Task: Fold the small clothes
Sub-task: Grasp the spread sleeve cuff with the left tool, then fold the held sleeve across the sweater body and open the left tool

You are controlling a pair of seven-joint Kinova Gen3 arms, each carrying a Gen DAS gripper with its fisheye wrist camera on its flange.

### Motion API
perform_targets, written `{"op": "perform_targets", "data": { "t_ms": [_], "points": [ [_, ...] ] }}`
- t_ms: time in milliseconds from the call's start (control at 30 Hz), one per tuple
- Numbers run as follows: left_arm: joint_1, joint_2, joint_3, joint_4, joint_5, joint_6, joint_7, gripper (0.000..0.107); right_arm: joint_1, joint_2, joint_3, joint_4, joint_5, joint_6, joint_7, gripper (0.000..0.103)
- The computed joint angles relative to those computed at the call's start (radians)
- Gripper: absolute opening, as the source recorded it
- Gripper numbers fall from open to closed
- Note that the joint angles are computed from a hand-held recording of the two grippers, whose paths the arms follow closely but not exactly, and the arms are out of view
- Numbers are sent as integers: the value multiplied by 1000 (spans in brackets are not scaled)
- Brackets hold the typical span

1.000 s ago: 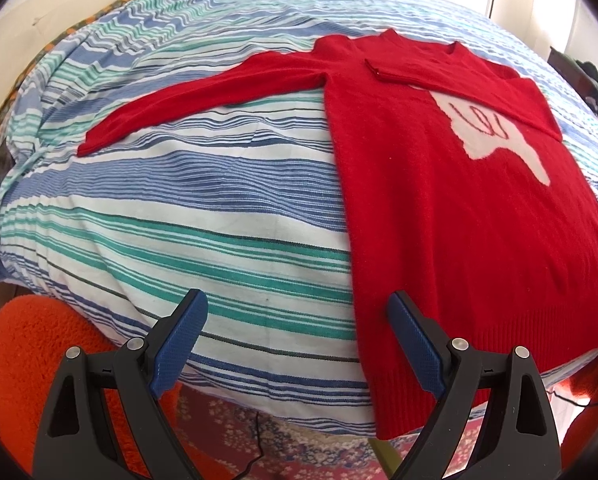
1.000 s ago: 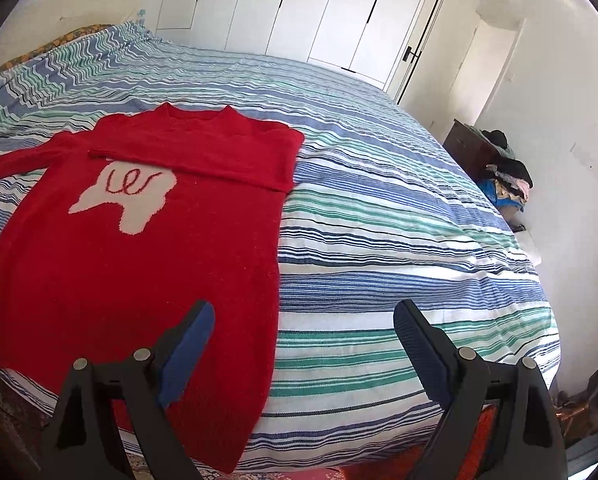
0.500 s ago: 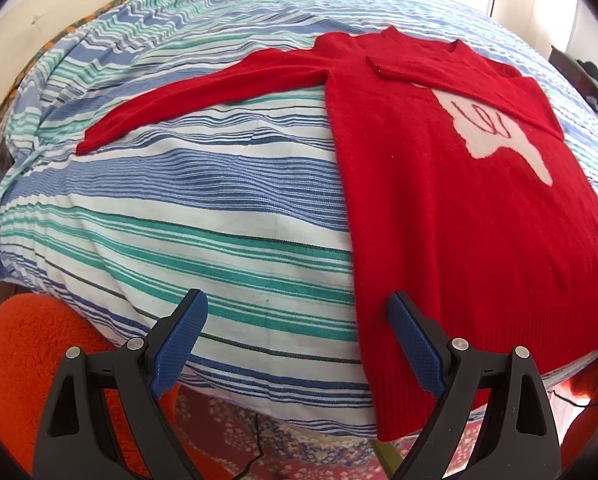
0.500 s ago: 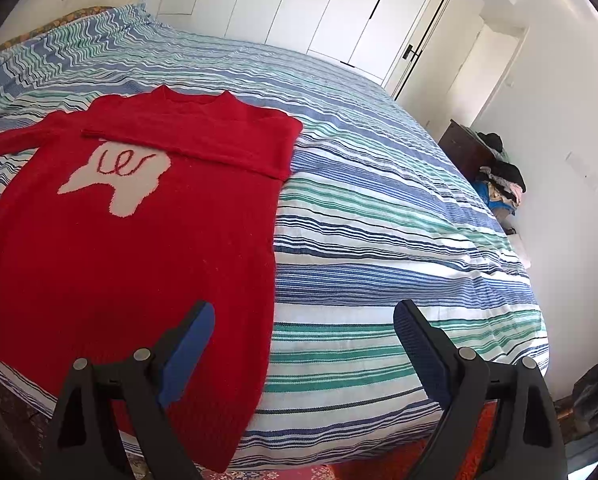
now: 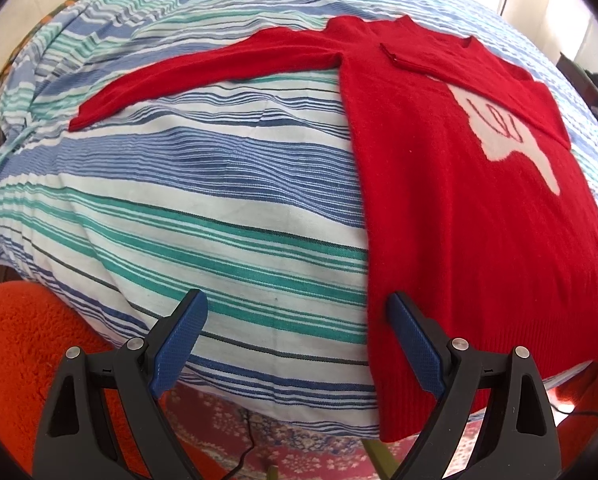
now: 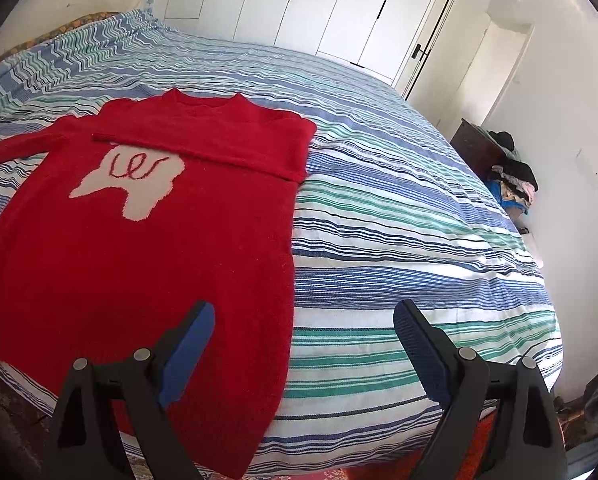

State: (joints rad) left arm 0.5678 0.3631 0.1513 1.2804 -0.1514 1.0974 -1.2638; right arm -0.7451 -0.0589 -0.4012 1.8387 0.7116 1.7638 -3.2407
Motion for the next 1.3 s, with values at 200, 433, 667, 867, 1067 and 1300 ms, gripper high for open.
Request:
{"op": "perform_targets", "data": {
  "t_ms": [200,433,667,867,1067,1300],
  "points": [
    [-197,76,-18,-144,221,11,3,93,-8,-3,-6,9,15,-16,-1,90],
    [-436,232,-12,-292,441,-30,51,92,8,1,7,14,0,-45,19,90],
    [-557,338,25,-369,594,-82,48,92,17,29,27,5,-10,-69,60,90],
    [-569,356,23,-368,603,-144,69,84,14,51,46,-6,-6,-89,88,90],
    [-602,387,32,-420,594,-55,64,5,10,47,51,-1,5,-102,81,90],
    [-490,372,28,-635,477,93,-8,4,24,0,40,28,9,-110,22,90]
  ]
}}
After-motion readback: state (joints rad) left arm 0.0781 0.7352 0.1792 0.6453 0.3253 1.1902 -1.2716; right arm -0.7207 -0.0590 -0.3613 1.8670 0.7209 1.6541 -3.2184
